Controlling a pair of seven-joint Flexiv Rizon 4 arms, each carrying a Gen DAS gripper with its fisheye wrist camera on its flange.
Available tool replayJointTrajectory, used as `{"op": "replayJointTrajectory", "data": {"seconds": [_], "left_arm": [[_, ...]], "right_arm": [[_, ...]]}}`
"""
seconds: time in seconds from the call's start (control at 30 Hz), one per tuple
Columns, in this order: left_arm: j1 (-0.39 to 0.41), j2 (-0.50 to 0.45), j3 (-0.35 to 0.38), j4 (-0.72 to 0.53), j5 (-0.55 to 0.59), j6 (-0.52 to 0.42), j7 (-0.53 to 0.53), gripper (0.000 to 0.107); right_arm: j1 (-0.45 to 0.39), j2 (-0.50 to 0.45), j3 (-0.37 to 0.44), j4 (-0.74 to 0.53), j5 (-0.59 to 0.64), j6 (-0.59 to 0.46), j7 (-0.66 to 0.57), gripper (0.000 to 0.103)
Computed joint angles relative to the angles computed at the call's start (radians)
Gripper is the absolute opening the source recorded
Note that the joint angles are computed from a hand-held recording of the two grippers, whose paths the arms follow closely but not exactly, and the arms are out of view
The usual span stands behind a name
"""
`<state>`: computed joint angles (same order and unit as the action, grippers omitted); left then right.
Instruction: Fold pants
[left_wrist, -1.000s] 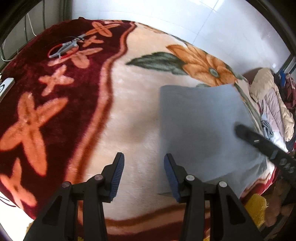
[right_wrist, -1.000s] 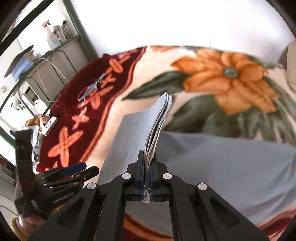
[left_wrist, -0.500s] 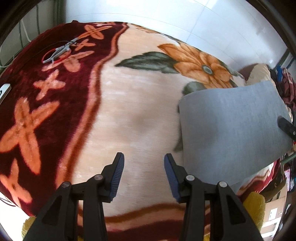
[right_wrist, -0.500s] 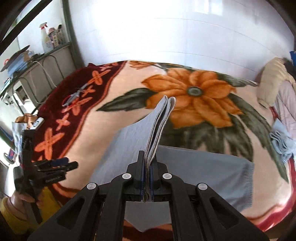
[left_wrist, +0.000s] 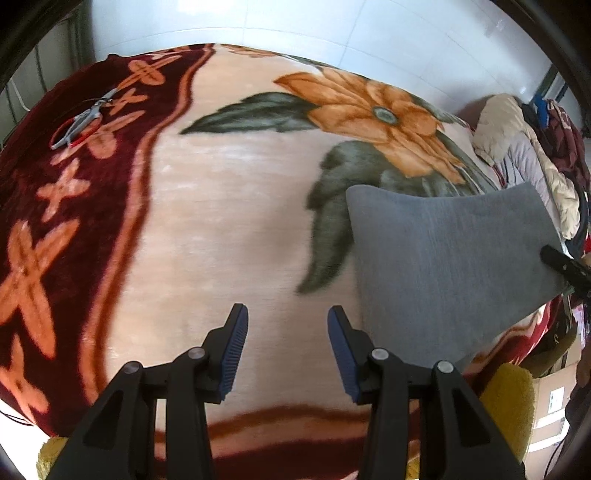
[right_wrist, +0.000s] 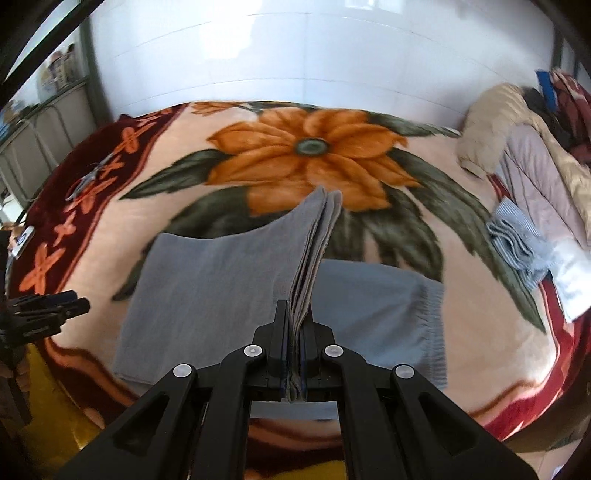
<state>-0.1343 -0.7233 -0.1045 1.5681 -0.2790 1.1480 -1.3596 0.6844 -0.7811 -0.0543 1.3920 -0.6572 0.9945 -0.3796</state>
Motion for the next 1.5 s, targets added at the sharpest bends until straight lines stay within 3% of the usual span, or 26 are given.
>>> {"op": "replayJointTrajectory", "data": {"seconds": [0.27,0.6,0.8,0.97,1.07,1.13,1.2,1.27,1.5], "left_arm": [[-0.028,-0.034,-0.004,-0.062,0.014,-0.038,0.003,0.048],[-0.075,-0.087,-0.001,-0.152,0.040,-0.095,0.018,0.048],[-0.091,-0.123,-0.003,-0.202,0.041,-0.123,0.004,0.048],[-0.087,-0.151,-0.018,-0.226,0.020,-0.133,-0.017,0.048],[-0.075,-0.158,-0.037,-0.221,-0.007,-0.115,-0.023,0.052],[-0.074,-0.164,-0.041,-0.228,-0.016,-0.114,-0.028,0.053],[-0.077,-0.171,-0.039,-0.238,-0.017,-0.120,-0.031,0.053],[-0.081,-0.178,-0.040,-0.246,-0.017,-0.120,-0.032,0.054],[-0.098,-0.225,-0.044,-0.308,-0.013,-0.141,-0.017,0.058]], "right_arm": [[-0.026,0.041,-0.021,0.105,-0.008,0.037,0.089,0.005],[-0.080,-0.013,0.014,0.108,0.062,0.040,0.096,0.005],[-0.115,-0.061,0.039,0.112,0.143,0.102,0.079,0.005],[-0.148,-0.062,0.062,0.148,0.228,0.221,0.061,0.007],[-0.141,-0.026,0.046,0.211,0.257,0.313,0.069,0.019],[-0.107,-0.001,-0.009,0.258,0.255,0.371,0.102,0.045],[-0.054,0.028,-0.088,0.307,0.234,0.398,0.153,0.054],[-0.050,0.039,-0.106,0.324,0.218,0.395,0.158,0.058],[-0.166,-0.014,0.030,0.228,0.243,0.233,0.029,0.060]]}}
